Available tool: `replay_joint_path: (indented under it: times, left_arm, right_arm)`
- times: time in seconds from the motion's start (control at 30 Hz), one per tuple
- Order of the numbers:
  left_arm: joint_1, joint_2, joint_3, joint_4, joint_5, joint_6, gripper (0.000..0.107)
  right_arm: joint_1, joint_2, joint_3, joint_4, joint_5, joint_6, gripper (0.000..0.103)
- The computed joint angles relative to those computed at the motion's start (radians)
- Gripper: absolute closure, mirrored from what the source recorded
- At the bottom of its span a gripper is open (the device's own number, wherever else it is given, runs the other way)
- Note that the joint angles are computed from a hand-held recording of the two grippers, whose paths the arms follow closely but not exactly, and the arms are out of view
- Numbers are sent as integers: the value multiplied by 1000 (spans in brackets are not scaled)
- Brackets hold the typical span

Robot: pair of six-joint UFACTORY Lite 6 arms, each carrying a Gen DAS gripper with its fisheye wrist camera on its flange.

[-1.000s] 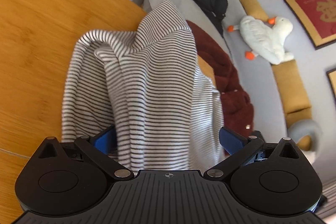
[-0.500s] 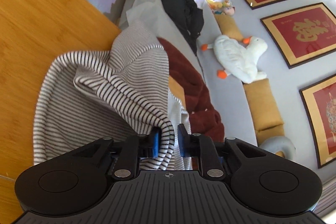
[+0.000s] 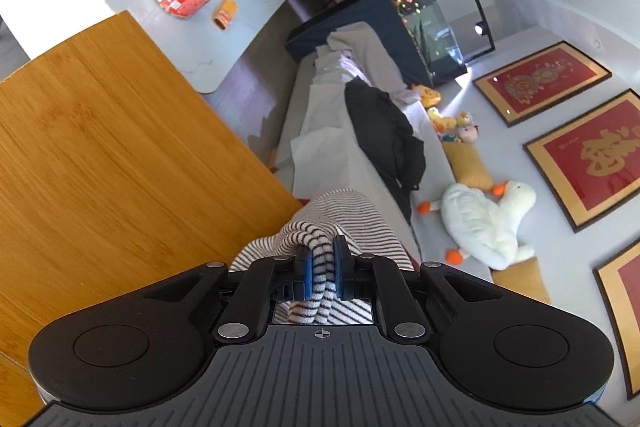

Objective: Fold clothes

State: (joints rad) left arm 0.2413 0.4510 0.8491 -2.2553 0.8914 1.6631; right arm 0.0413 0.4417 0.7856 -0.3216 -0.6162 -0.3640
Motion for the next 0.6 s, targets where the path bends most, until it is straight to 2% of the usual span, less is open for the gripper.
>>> replay_joint_path:
  times: [0.03, 0.07, 0.13, 0.2, 0.33, 0.4, 0.53, 0.6]
  left_arm:
    - [24, 4, -20, 3, 17, 16, 96]
    - [49, 10, -31, 12, 27, 22, 96]
    - [85, 20, -33, 23, 15, 21, 96]
    - [112, 36, -31, 31, 1, 17, 96]
    - [138, 47, -69, 21, -1, 44, 96]
    - [158, 14, -121, 16, 6, 76, 96]
    - [252, -149, -308, 41, 21, 157, 97]
    - [308, -277, -410, 54, -7, 199, 104]
  right_arm:
    - [-20, -8, 11, -5, 5, 2, 87]
    - [-42, -11, 25, 33, 2, -18, 95]
    - [-87, 15, 77, 142, -8, -62, 95]
    - [-156, 44, 146, 98, 59, 44, 95]
    - [-295, -4, 84, -170, 71, 294, 96]
    - [-388, -64, 2, -379, 51, 444, 98]
    - [-626, -208, -149, -762, -53, 685, 99]
    - [-685, -224, -137, -801, -80, 732, 99]
